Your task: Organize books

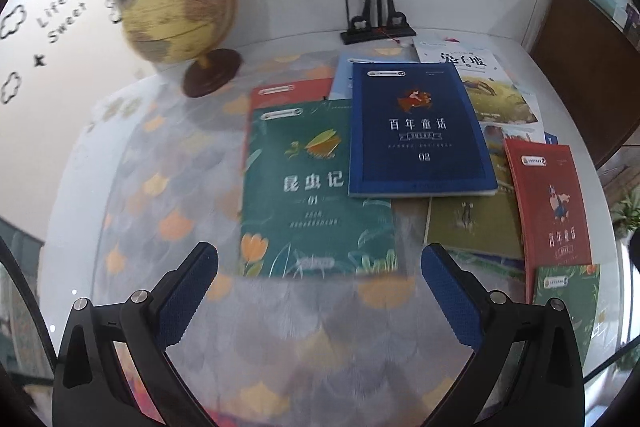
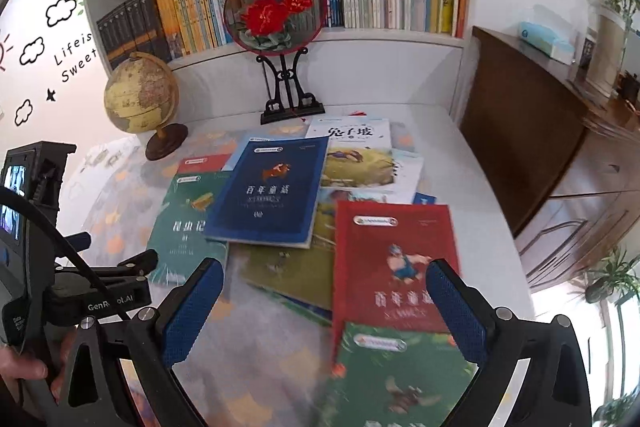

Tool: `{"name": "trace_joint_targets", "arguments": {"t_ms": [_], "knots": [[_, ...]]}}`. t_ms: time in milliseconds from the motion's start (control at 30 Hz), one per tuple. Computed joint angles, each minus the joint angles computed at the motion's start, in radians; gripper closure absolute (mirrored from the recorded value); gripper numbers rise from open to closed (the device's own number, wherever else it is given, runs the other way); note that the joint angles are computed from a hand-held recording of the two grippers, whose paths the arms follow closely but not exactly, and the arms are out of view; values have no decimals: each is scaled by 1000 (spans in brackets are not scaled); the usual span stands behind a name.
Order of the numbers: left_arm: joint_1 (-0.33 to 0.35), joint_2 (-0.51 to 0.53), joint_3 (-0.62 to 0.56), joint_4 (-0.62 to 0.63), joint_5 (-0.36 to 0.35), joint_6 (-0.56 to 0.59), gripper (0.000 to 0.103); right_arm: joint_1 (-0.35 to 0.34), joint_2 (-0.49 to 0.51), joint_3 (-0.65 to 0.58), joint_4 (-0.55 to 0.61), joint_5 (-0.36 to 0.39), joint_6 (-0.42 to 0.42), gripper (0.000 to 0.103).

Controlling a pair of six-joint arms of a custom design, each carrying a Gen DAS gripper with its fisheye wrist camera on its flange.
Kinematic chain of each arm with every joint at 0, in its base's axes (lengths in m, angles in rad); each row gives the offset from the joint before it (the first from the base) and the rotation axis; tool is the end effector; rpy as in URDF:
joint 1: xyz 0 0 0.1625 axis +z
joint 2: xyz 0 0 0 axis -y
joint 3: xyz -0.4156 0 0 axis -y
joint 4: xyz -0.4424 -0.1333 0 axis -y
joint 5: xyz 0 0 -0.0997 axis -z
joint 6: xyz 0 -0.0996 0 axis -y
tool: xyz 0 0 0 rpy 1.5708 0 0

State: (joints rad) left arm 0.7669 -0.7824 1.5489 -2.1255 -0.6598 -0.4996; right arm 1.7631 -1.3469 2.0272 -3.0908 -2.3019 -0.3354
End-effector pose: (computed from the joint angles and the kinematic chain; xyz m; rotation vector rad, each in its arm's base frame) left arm -0.3556 -0.6370 0.0680 0.4575 2.2097 -0.4792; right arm 0.1722 -0.5349 0.3142 0.2115 -2.2280 0.9219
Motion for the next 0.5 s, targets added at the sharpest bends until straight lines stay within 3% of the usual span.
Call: {"name": "trace_joint_targets", "arguments": {"t_ms": [200, 433, 500], "knots": [[103, 108, -182, 16, -148, 88, 1, -18, 132, -118, 31, -23, 42, 2], [172, 252, -374, 65, -210, 167, 1, -59, 239, -243, 151, -95, 124, 2], [189, 285, -417, 86, -231, 176, 1, -71, 257, -268, 186, -109, 145, 9]]}}
